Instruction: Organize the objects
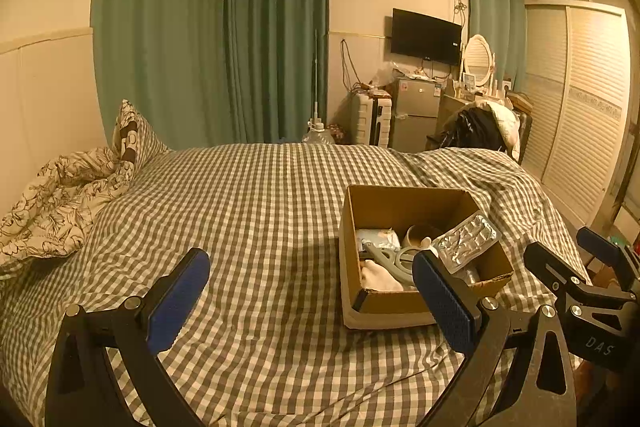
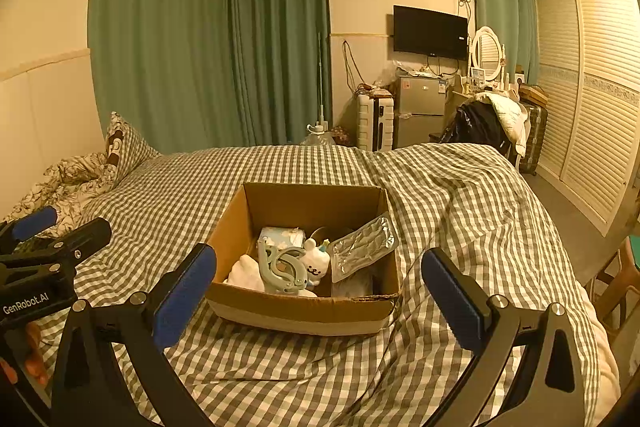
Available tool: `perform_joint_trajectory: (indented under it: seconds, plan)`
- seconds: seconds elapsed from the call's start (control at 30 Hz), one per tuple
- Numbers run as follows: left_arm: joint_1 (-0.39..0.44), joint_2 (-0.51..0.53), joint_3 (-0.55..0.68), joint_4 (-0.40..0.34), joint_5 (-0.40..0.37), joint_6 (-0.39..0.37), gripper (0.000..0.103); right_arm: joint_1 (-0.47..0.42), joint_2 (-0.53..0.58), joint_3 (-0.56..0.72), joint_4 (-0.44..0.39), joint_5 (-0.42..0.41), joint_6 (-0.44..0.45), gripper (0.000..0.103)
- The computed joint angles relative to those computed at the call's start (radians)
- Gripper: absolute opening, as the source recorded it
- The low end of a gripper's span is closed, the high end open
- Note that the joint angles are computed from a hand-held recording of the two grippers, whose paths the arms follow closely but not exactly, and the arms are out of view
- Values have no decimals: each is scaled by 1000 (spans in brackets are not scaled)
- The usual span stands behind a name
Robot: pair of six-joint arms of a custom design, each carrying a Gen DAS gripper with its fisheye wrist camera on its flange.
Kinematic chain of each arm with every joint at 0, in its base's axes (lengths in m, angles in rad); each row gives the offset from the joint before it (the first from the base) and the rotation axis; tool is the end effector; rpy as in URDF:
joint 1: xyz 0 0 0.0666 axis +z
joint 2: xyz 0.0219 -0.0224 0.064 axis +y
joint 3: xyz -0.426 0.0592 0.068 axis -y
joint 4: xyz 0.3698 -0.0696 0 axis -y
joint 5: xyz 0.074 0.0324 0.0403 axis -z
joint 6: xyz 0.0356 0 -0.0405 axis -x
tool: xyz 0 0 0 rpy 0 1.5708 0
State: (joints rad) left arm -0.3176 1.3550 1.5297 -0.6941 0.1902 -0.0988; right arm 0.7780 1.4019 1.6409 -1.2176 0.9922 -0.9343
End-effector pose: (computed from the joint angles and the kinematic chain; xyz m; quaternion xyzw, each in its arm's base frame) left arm 0.4307 -0.1491 0.5713 0.2246 0.8326 -0.1362 0.4876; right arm 0.3265 0.2793 0.5718 0.2041 0.8278 -0.1045 0.5121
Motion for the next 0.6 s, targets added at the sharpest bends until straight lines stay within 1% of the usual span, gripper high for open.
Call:
perform_joint_trajectory:
  seconds: [0.37, 0.53, 0.6]
  plan:
    - [-7, 1, 5, 0, -15, -19, 103, -2, 12, 15, -31, -13, -15, 103]
    - [-13, -13, -18, 40, -43, -16, 103, 1, 12, 14, -22, -9, -11, 103]
    - [-12, -11, -13, 33, -37, -19, 103, 2, 16, 19, -24, -8, -13, 103]
